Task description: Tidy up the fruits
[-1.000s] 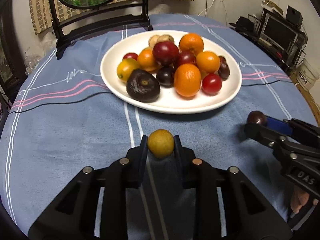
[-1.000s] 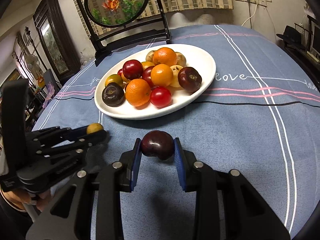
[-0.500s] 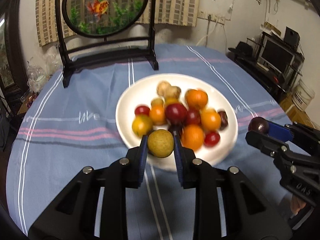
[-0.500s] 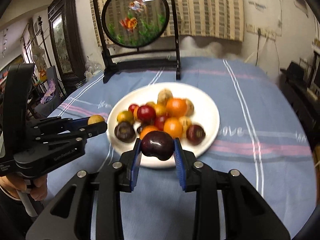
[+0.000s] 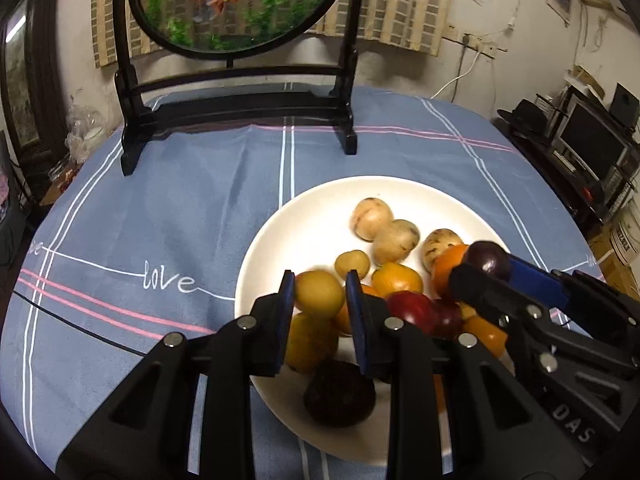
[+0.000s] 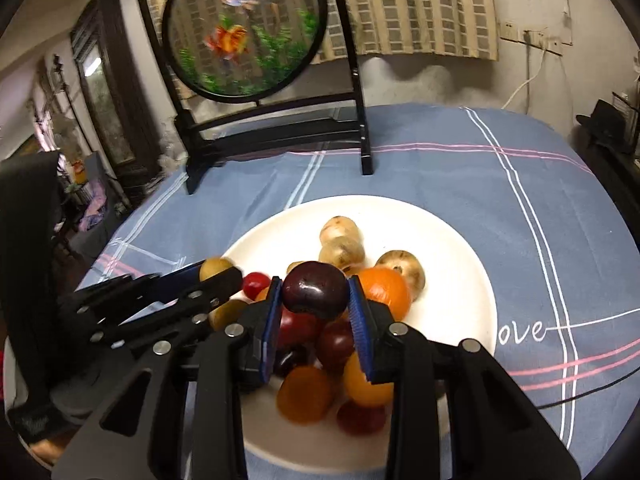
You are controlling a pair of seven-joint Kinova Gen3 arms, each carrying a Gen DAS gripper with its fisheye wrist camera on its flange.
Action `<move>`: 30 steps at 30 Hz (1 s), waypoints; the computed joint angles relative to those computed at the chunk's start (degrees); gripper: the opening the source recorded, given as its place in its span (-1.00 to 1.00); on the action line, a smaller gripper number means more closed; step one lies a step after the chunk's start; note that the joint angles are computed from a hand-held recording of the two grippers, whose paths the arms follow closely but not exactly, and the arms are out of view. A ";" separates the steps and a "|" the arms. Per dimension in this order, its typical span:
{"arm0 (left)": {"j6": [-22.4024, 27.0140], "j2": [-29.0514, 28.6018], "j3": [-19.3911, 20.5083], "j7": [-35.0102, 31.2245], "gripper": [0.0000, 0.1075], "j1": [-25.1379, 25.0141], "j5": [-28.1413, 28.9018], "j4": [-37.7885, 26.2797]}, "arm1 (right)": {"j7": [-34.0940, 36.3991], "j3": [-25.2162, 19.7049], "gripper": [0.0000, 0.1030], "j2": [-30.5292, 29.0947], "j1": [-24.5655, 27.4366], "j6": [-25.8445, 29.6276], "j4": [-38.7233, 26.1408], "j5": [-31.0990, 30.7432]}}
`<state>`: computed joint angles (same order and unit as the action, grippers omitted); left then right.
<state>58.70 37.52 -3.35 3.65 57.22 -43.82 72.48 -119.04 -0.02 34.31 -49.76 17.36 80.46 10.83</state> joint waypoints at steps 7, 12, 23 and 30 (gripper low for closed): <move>2.44 -0.38 -1.20 4.63 0.31 2.30 -2.76 1.25 | -0.60 -0.15 0.01 -2.17 0.98 -3.86 4.43 -1.29; 4.25 -1.29 0.28 5.08 0.37 3.80 -4.53 2.03 | -0.42 1.85 0.04 -4.79 -0.84 -5.87 9.02 -1.23; 12.83 -0.80 2.74 12.62 0.63 10.26 -6.17 2.28 | -14.37 16.82 0.28 -9.78 -15.88 -2.88 18.22 9.72; 16.13 -0.27 4.55 17.86 0.71 14.79 -6.25 2.73 | -24.42 20.80 0.29 -12.61 -21.15 -4.87 25.56 16.68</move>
<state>74.84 37.25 1.20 21.51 72.01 -50.07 75.22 -143.46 20.77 21.71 -70.91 12.50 106.02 27.51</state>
